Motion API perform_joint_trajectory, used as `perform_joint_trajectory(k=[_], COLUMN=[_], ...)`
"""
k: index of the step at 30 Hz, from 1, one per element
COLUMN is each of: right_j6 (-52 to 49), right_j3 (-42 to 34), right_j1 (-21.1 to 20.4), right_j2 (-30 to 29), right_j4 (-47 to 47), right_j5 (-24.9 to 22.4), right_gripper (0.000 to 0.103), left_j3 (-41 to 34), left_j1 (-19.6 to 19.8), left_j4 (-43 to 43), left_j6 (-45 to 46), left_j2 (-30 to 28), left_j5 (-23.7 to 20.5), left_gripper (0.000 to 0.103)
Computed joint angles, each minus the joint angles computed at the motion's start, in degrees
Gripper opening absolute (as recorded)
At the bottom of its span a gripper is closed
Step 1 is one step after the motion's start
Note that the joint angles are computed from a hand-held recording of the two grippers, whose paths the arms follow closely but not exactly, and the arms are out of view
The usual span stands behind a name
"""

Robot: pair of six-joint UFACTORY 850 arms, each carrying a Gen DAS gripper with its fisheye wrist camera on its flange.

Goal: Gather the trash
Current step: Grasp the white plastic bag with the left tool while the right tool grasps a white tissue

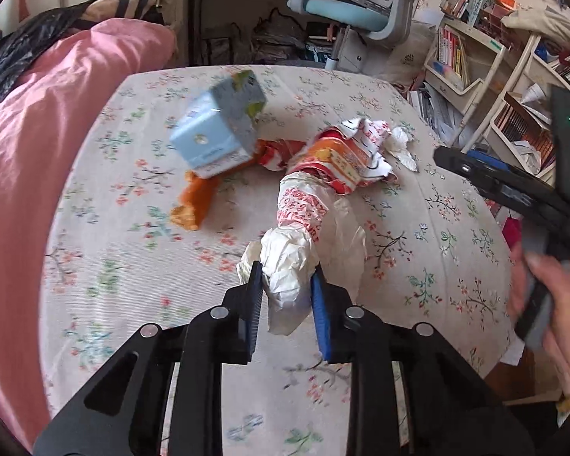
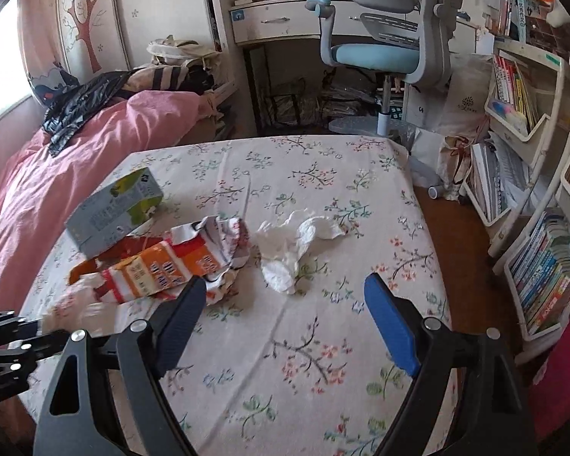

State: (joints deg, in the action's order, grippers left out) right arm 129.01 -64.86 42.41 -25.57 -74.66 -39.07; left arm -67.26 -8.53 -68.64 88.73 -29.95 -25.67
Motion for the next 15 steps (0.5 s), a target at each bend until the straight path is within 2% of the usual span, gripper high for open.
perform_joint_trajectory(k=[7,8,9,11,15], right_j6=[-10.9,-13.0,-15.1,-18.7,-21.1], right_j3=[-4.1,-4.7,-5.2,-6.0,-6.2], right_j1=[-4.6,-4.9,-5.3,-5.3,-4.7], right_j2=[-4.2,-4.8,-5.3,-5.8,-5.8], right_j4=[6.3,7.5,9.1,11.3,11.7], right_j5=[4.1,4.8,5.5,6.3,6.4], right_gripper=[0.079,0.073,0.061,0.045,0.024], left_j3=[-3.2,-3.6,-4.0,-4.6,-5.2], left_j1=[5.0,5.6,6.2,7.0,7.8], left_j4=[0.9,-0.1,-1.4,-4.3,-9.2], left_j6=[-3.8,-3.6,-3.4,-2.5,-1.2], left_j2=[-0.3,-0.3,-0.4,-0.3,-0.1], left_j5=[-2.0,-2.1,-2.2,-2.3,-1.6], left_gripper=[0.023,0.023,0.023,0.023,0.023])
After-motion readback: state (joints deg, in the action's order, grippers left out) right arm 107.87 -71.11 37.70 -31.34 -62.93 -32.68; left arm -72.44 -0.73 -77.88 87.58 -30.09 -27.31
